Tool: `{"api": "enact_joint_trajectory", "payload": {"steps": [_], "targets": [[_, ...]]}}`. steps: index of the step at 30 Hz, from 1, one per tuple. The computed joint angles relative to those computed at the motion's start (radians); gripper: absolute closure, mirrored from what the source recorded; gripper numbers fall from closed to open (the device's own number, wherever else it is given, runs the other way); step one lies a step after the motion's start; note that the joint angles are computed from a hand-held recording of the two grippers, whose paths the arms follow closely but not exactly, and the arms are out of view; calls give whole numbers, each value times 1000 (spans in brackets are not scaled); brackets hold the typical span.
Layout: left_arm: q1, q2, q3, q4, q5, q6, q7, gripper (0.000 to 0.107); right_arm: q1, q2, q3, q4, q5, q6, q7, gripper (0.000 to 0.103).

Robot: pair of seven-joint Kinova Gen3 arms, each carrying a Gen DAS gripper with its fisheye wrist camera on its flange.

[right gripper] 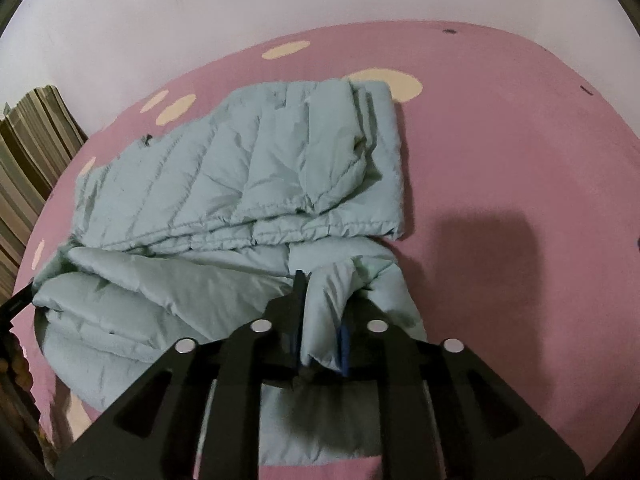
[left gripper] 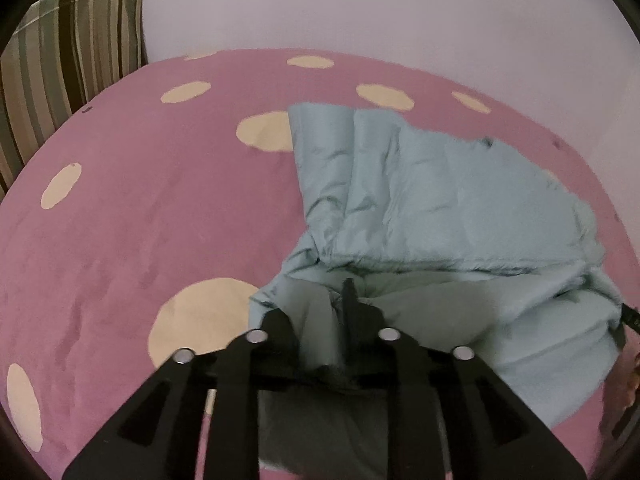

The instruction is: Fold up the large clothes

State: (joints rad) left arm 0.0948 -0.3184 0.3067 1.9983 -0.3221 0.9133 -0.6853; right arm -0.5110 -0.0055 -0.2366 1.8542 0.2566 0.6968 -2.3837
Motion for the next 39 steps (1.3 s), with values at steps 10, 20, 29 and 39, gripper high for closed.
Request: {"api": "enact_joint_trajectory", "payload": {"steps": [10, 20, 29, 39], "targets": [[-91, -127, 89, -24, -67, 63, 67, 37, 42, -112, -48, 14, 74, 22, -74, 58], [-89, -233, 18, 86, 46, 67, -39, 37, 86, -188, -79, 78, 23, 26, -25, 52], [-115, -166, 3, 90, 70, -6, -147, 37, 79, -117, -73, 48, 8, 7, 29, 52], [-54, -22, -88, 73, 103, -104, -303, 37, 46, 3, 0, -24, -44, -25, 157, 51]]}}
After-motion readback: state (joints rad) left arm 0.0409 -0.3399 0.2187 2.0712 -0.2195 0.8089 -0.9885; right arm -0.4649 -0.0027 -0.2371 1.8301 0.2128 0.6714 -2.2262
